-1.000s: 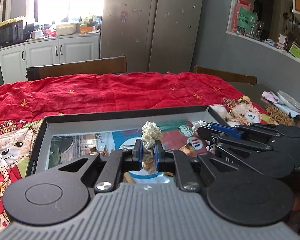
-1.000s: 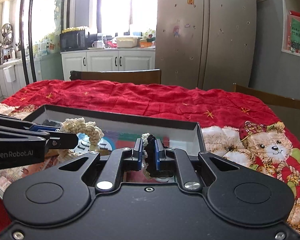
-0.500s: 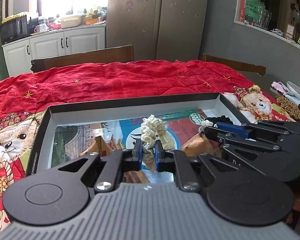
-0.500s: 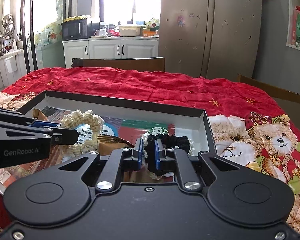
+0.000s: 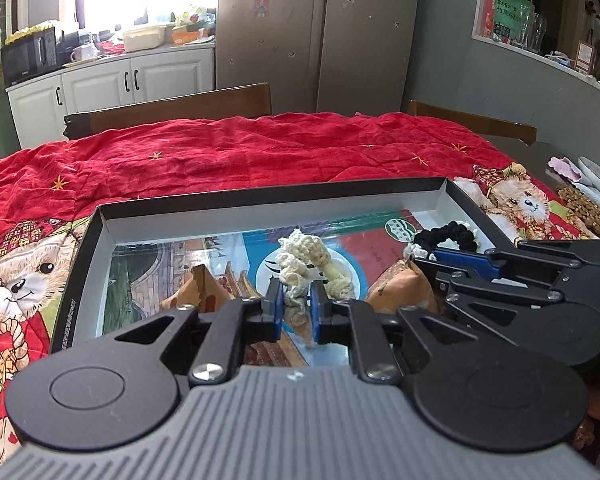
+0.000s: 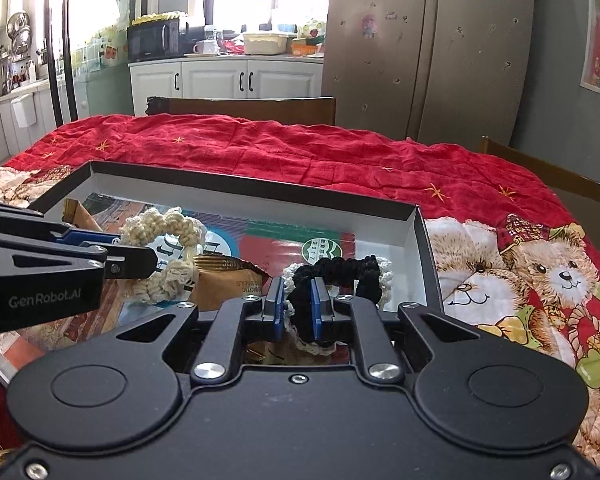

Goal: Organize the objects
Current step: 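Open the left gripper dropping the cream scrunchie while the right lowers the black scrunchie, then open the right gripper releasing the black scrunchie into the box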

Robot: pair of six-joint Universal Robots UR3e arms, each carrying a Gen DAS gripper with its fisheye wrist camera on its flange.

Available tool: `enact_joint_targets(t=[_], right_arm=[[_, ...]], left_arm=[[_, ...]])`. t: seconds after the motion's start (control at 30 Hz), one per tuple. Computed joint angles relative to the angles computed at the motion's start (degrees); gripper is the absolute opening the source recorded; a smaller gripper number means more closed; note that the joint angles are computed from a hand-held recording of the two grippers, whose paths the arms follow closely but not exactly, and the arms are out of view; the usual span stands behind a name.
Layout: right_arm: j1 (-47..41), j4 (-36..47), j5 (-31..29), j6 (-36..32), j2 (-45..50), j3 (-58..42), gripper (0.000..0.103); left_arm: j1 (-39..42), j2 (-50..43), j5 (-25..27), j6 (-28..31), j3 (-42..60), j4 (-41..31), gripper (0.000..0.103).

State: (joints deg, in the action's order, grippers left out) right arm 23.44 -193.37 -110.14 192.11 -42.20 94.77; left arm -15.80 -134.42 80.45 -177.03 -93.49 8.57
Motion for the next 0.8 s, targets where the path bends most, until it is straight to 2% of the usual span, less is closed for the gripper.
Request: enact_joint_targets(t=[0.13,0.17,0.33,0.53,0.6,0.73,0.8], right_arm=[[-0.1,-0.2,0.2,0.2,-0.1,0.3,0.018],[-0.1,-0.3,0.2,0.2,-0.1,0.3,0.018],[-0.1,-1.1,0.2,0.4,-0.2,0.6,0.019],[-0.5,-2.4,0.9,1.3,-0.6,1.7,0.03],[-0.4,-2.6,0.7,1.1,-0.6,1.6,0.033],[-0.1,-3.3,0.3,0.9,-0.5,1.7,0.035],[0.1,-3.6,0.0,0.9,-0.4,1.7,0.035]], left_arm=[[0.1,0.0,-0.1,-0.1,0.0,-0.2,0.031],[0.0,0.1,0.0,-0.2,0.0,-0.2,0.039],[0.0,0.4,0.6,-0.9,-0.6,0.5,0.04],[0.2,0.7,0.5,-1.4,-0.8,0.7,0.041],[0.2,0.9,0.6,-1.6,-1.0,1.0,0.043],[0.1,1.4,1.0,-2.0,-2.0,2.7,0.056],[0.1,1.8,1.2,-2.2,-2.5,3.3,0.057]])
